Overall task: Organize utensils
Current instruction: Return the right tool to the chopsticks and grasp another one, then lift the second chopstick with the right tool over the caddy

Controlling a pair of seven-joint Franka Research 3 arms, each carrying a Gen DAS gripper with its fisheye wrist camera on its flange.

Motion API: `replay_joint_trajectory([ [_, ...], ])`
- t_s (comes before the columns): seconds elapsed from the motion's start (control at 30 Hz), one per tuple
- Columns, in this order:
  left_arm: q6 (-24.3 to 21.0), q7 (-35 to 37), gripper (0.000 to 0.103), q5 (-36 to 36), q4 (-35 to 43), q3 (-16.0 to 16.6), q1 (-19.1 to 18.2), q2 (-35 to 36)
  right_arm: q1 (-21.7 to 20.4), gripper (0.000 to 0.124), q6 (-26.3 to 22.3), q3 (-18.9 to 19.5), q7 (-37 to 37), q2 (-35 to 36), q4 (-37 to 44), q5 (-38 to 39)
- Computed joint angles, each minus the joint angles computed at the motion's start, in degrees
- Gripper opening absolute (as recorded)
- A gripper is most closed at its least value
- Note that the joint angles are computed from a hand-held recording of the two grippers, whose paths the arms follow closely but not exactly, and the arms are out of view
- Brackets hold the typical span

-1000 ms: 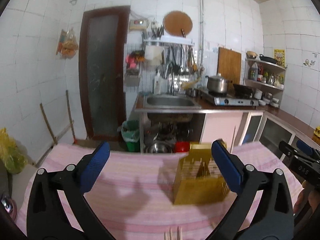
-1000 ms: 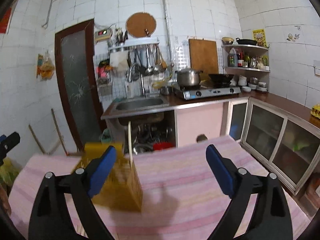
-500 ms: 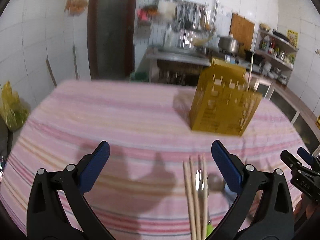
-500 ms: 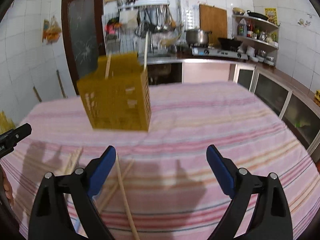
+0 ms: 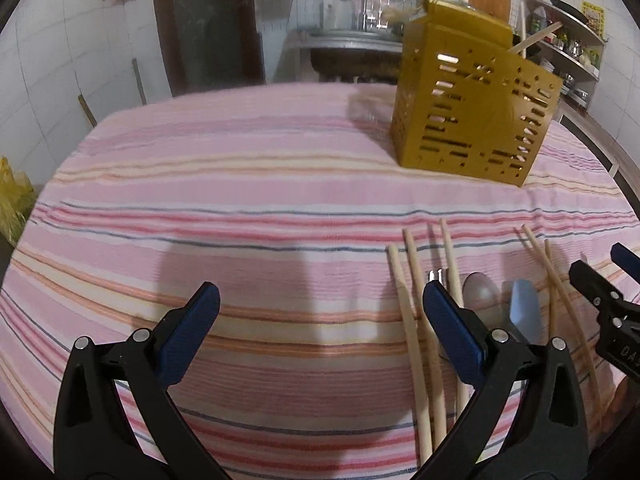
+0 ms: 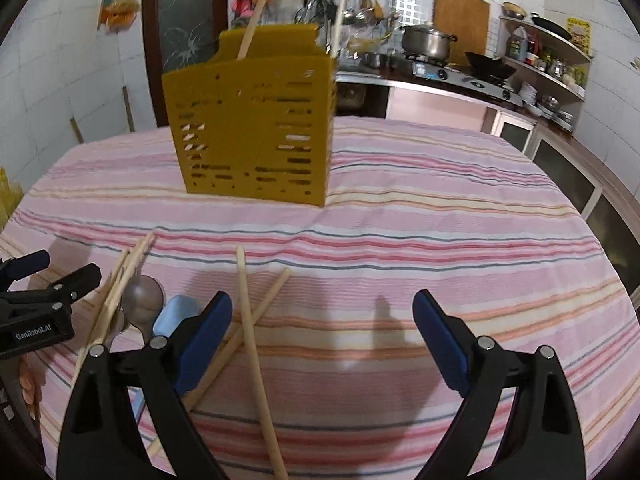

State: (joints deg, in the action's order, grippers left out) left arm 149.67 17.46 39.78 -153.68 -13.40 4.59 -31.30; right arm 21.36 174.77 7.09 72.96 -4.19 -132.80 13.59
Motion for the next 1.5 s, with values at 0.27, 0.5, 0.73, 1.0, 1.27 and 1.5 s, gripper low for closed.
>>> replay_joint_trajectory([
  [0.27, 0.5, 3.8, 0.091, -2.8, 1.3, 1.8, -0.8, 3.3, 0.5, 0.07, -6.0, 0.4, -0.7, 3.2, 4.4, -3.0],
  [0.5, 2.6, 3.1, 0.084, -2.2, 0.3, 1.3, 0.0, 2.7, 1.2, 0.025, -8.0, 0.2, -9.9, 3.5, 5.1, 10.2],
  [0.73, 2.3, 3.9, 0.078, -1.9, 0.7, 0.9, -0.3, 3.1, 0.1, 0.019, -6.9, -0.6, -3.6, 2.3, 3.4, 9.2],
  [1.0, 0.6, 5.3, 0.064, -2.7, 1.3, 0.8, -1.8, 3.3, -1.0, 0.019, -8.1, -1.2, 1.2, 0.5, 1.7, 6.5],
  [1.27, 0.0, 7.6, 0.044, -5.5, 3.1, 1.8, -3.3, 4.9, -1.8, 0.019, -10.9, -1.3, 5.8, 5.2, 7.7, 1.0],
  [1.5, 0.4, 12.9, 0.007, -10.9, 4.3, 4.1, -5.0, 5.9, -1.6, 0.01, -12.7, -1.6, 10.1, 7.6, 11.1, -4.0],
])
